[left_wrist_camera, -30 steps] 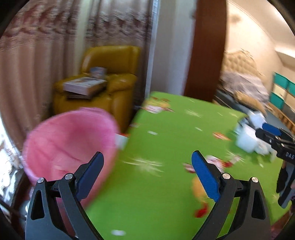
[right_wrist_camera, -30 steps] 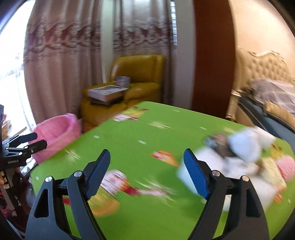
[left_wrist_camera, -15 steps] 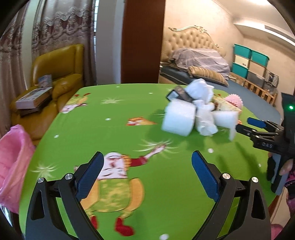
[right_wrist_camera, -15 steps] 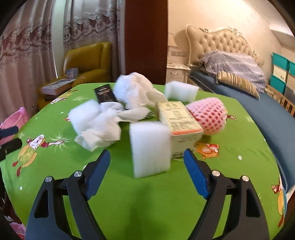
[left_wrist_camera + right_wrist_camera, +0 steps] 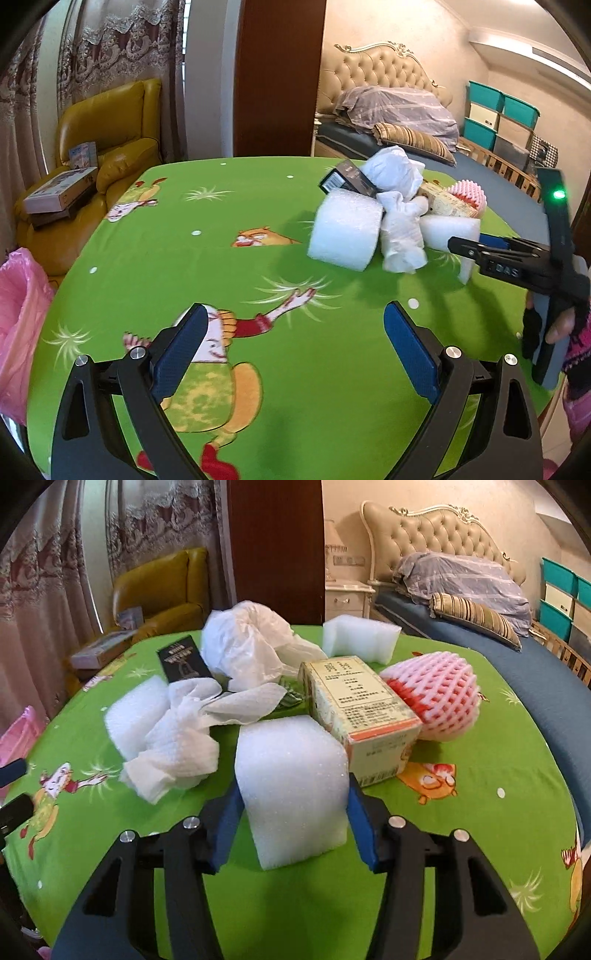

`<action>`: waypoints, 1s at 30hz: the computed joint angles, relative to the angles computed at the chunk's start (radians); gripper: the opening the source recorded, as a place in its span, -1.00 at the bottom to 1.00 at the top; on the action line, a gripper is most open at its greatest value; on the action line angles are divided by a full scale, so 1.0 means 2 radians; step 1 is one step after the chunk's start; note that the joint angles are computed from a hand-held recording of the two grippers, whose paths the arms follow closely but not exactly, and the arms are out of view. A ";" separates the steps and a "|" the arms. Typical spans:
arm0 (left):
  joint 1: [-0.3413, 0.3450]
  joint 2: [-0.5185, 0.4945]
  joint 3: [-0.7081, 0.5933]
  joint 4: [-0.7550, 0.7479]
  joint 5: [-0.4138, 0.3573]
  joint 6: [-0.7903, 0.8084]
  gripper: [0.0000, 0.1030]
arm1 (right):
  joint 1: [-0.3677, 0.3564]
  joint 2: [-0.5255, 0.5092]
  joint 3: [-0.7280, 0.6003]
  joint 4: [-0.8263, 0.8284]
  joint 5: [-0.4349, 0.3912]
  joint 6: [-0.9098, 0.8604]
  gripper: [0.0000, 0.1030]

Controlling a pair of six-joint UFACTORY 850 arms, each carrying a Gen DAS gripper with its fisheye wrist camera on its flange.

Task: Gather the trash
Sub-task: 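Move the right tool back to the table and grasp a white foam cube, then grasp the crumpled white wet wipe with the left tool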

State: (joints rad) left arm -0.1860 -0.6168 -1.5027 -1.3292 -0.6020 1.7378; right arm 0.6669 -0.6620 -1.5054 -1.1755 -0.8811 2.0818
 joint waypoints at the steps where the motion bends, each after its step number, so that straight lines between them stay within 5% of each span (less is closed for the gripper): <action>1: -0.004 -0.001 -0.001 0.005 0.000 -0.005 0.74 | 0.005 0.005 0.008 -0.009 -0.006 0.011 0.00; 10: -0.047 -0.005 -0.004 0.023 0.001 -0.028 0.74 | 0.047 0.041 0.069 -0.031 -0.084 0.084 -0.01; 12: -0.057 -0.012 -0.014 0.036 -0.007 -0.048 0.57 | 0.054 0.047 0.079 -0.030 -0.103 0.099 -0.01; 18: -0.087 -0.032 -0.042 0.073 0.003 -0.089 0.24 | 0.067 0.069 0.115 -0.042 -0.110 0.157 -0.01; 26: -0.120 -0.056 -0.074 0.156 0.055 -0.175 0.17 | 0.077 0.072 0.130 -0.051 -0.109 0.187 0.00; 28: -0.124 -0.064 -0.085 0.189 0.059 -0.209 0.06 | 0.077 0.072 0.130 -0.053 -0.111 0.189 0.00; 30: -0.125 -0.068 -0.090 0.205 0.062 -0.226 -0.36 | 0.078 0.073 0.131 -0.054 -0.108 0.191 0.00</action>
State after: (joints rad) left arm -0.4366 -0.7523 -1.6819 -0.9182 -0.4778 1.2856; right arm 0.8225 -0.5158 -1.2429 -1.2845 -1.0971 2.4646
